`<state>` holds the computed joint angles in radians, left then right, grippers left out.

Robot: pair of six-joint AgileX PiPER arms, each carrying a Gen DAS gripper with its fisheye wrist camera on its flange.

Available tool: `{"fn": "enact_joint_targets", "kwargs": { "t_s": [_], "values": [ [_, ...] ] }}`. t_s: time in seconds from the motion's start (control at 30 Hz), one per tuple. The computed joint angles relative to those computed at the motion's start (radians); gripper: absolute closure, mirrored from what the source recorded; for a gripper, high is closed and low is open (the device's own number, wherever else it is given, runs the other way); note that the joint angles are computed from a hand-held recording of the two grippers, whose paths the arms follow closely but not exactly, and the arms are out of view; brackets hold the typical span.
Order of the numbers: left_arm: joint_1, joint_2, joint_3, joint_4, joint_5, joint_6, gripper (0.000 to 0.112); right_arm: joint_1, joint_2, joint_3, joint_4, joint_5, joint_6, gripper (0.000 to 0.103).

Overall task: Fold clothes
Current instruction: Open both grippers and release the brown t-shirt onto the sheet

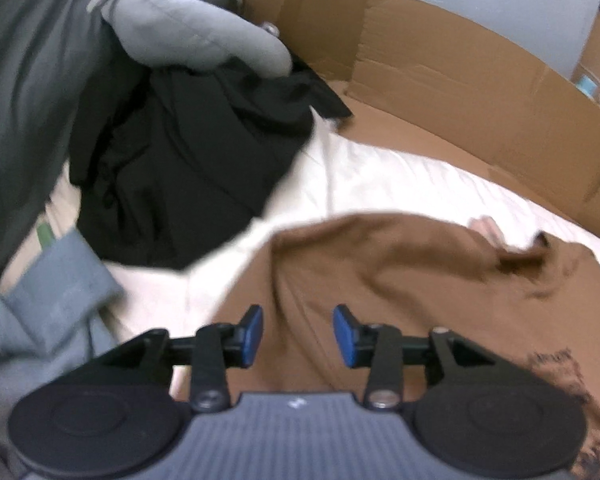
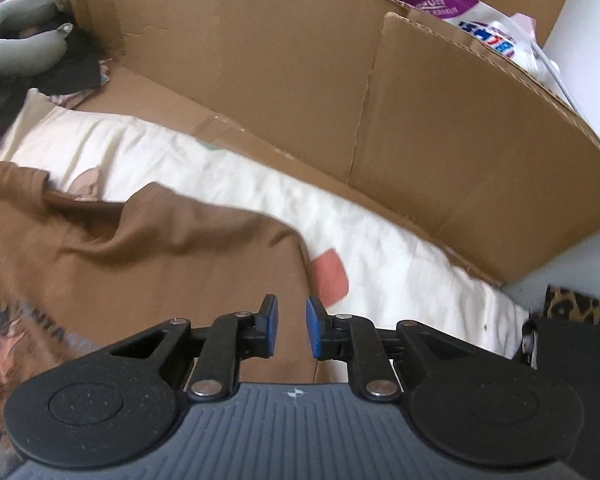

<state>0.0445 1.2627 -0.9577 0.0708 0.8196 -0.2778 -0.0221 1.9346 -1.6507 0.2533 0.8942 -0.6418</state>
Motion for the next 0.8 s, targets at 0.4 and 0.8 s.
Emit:
{"fn": "enact_joint_targets", "kwargs": {
  "t_s": [0.4, 0.8],
  "values": [
    [-0.335, -0.204, 0.163, -0.025, 0.091, -0.221, 0.047, -0.171, -0.285, 0.281, 0.139, 0.098, -0.188, 0.077],
    [-0.642, -0.235, 0.294, 0.007, 0.017, -0.584, 0.047, -0.433, -0.512, 0.606, 0.19, 0.153, -0.403, 0.065]
  ]
}}
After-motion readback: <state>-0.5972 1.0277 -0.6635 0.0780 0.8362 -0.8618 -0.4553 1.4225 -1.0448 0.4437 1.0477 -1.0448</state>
